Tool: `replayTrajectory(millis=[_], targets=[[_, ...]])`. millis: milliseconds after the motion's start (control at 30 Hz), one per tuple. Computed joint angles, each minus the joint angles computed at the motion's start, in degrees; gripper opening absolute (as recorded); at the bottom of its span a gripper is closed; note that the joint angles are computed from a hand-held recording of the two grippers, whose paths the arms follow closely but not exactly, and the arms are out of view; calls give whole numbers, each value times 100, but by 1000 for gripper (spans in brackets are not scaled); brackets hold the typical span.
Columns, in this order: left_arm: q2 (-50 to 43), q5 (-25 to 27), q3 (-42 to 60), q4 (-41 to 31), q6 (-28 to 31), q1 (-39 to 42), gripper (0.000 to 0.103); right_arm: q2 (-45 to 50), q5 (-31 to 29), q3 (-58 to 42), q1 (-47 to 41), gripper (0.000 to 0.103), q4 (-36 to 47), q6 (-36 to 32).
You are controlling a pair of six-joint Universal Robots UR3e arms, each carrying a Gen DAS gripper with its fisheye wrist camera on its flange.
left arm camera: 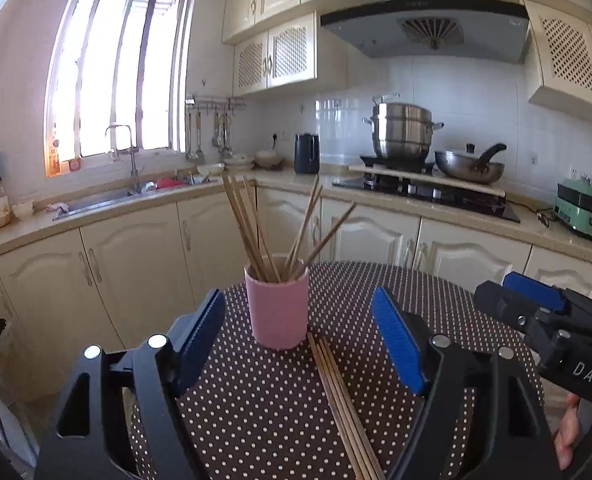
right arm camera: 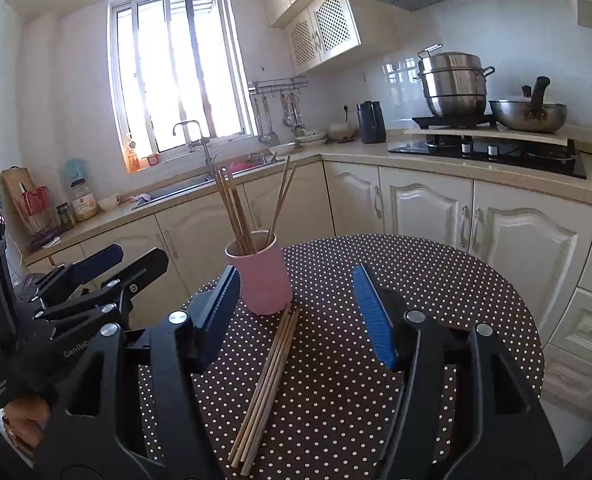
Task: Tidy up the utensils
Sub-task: 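Move both open tools down to the chopsticks lying beside the cup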
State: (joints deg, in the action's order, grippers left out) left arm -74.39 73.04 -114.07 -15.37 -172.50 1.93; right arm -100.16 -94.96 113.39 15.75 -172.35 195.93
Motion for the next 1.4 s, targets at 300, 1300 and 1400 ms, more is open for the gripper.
replayTrajectory(millis=[300,1300,1400], targets=[[-1081,322,942,-2238,273,-216,75,241,103,596,-122,61,-88,253],[-3417,1480,3141,-3458,52,-1014,75,794,1771,1164,-1153,61,3,546],[-3552,1476,3397,-3676,-61,-1009,75,804,1888,1193,-1237,61,3,566]])
